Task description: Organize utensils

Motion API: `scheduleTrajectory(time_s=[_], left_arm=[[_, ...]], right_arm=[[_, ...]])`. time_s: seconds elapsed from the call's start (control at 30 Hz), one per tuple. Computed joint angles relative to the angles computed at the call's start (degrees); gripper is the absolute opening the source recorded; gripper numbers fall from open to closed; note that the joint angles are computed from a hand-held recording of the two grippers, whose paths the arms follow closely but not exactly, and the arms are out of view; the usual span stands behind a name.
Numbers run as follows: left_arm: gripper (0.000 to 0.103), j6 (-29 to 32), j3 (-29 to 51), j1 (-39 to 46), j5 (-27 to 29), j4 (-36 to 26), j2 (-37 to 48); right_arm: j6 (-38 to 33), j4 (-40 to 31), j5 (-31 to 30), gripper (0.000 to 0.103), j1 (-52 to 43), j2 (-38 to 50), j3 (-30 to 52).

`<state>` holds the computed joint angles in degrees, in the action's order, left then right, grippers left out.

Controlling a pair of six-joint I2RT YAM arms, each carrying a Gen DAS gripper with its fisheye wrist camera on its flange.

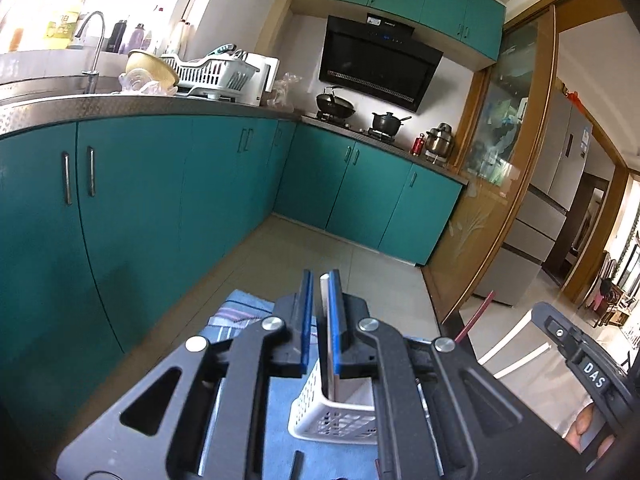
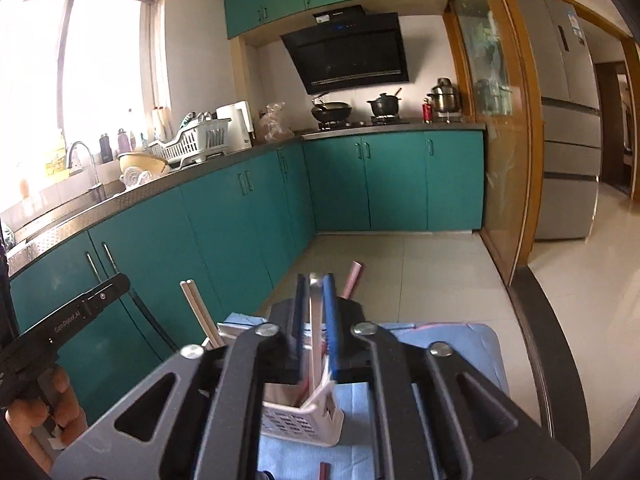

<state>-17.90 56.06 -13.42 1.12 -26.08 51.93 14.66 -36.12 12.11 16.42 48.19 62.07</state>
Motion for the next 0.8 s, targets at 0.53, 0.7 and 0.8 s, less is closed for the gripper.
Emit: scheduleTrajectory(time_s=[0.53,0.7,0.8], left_arm=[[0.036,11.80,-15.49,8.02,7.13,-12.72,-11.29],[0.036,12.19,-22.78,-2.15,2.86,-10.72,-2.91],[0.036,11.12,-24.35,-6.78,0.44,-8.34,0.24]], right_arm=[[1.75,-22.66,-12.93,0.036,-15.06,-26.57,-15.25],[8.51,-21.01,-11.13,0.036,-2.60,-18.11,-26.09],[13.78,-17.12,-7.12,0.036,6.70,-13.95,-29.38]])
